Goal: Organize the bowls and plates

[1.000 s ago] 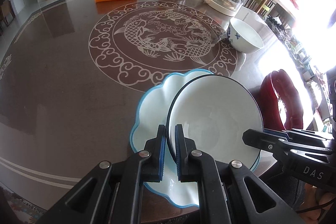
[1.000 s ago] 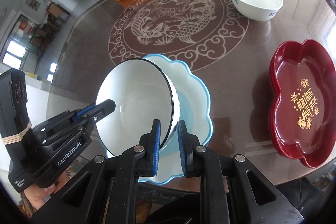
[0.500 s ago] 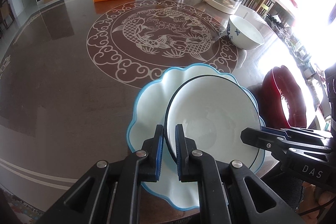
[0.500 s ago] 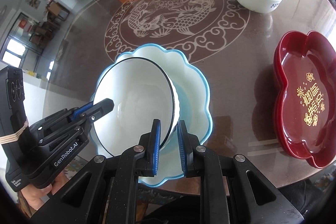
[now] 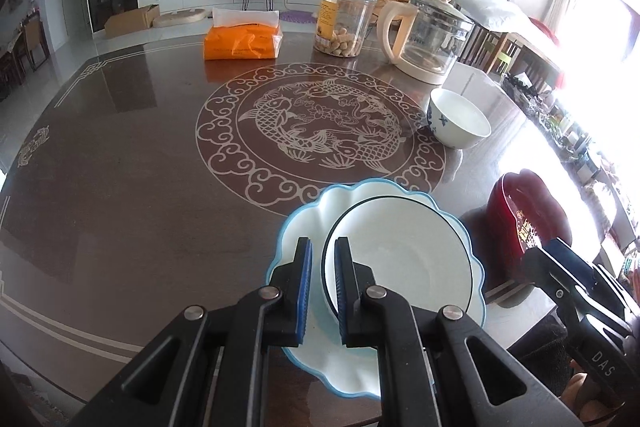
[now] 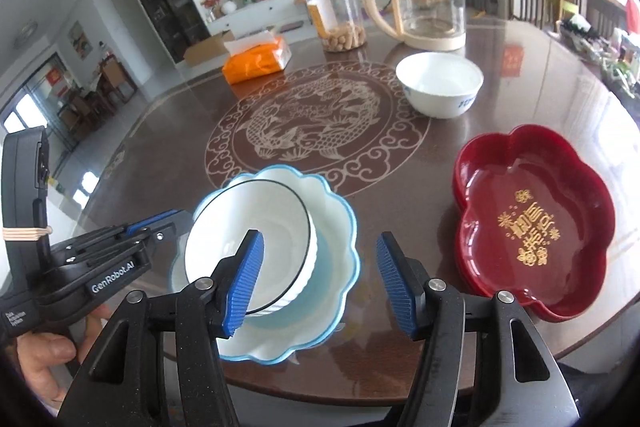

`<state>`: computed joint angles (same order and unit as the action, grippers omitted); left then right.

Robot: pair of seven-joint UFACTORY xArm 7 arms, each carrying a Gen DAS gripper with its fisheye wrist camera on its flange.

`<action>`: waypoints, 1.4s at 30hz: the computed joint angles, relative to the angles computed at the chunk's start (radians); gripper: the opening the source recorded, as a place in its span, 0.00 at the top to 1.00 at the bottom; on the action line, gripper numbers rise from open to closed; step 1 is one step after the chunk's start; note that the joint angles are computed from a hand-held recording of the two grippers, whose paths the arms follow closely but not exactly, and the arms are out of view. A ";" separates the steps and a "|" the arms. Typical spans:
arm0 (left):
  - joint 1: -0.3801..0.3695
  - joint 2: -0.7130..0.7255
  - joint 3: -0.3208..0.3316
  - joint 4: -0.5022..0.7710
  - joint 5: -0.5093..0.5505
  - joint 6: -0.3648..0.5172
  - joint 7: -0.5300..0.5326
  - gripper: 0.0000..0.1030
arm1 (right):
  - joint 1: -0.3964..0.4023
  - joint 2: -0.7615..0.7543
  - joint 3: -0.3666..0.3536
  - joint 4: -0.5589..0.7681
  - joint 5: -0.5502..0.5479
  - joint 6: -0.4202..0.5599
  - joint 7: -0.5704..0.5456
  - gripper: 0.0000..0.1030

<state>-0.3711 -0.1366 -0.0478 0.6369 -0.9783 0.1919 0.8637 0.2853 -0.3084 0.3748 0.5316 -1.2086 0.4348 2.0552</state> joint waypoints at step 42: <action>-0.050 -0.035 0.132 -0.025 0.259 -0.124 -0.262 0.12 | 0.264 0.019 0.073 0.012 -0.035 0.563 0.128 0.27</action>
<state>-0.4212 -0.1711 0.0844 0.6122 -0.7189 0.0681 0.6020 0.5497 -0.2899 0.4480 0.5436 -1.2440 0.9981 2.1832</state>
